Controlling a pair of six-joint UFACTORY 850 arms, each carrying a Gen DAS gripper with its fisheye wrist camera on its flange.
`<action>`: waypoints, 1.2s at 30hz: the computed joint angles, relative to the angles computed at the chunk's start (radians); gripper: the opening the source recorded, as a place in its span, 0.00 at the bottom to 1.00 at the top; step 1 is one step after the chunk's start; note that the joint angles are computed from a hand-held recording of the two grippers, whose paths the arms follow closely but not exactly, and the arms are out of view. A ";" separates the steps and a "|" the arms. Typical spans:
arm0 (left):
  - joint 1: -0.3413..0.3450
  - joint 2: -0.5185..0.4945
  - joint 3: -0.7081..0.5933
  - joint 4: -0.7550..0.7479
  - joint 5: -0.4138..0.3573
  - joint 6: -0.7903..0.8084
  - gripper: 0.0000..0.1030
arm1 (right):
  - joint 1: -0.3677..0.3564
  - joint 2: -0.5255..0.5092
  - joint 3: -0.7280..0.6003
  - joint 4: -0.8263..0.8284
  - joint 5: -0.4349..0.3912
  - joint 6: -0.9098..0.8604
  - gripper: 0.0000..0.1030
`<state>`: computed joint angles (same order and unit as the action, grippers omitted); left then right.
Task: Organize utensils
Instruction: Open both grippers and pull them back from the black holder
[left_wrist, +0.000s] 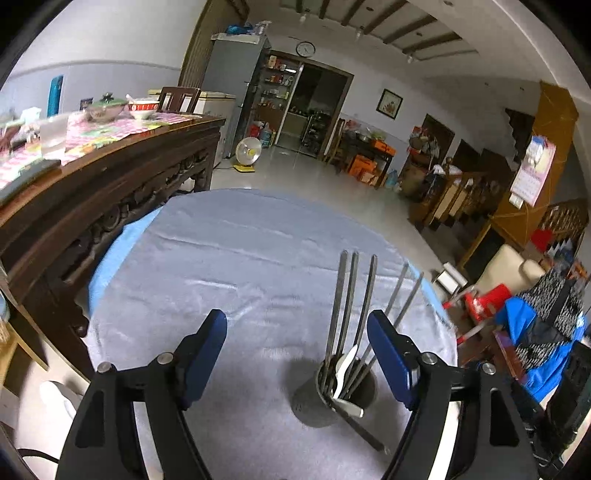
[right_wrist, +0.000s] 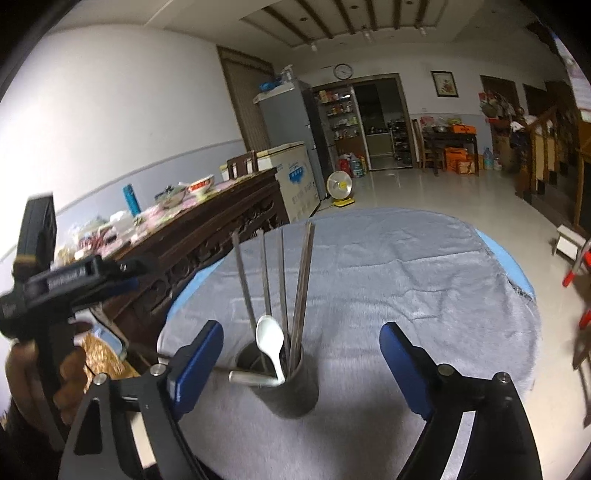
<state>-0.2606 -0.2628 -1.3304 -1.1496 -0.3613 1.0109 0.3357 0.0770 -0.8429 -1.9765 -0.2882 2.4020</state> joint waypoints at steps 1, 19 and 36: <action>-0.003 0.011 0.013 -0.022 0.002 0.026 0.77 | 0.004 0.003 0.005 0.015 0.003 -0.010 0.87; -0.085 0.096 0.159 0.508 0.153 -0.369 0.88 | 0.087 -0.052 -0.008 0.513 -0.099 -0.438 0.94; -0.113 0.116 0.183 0.595 0.166 -0.421 0.88 | 0.075 -0.048 0.005 0.548 -0.107 -0.445 0.97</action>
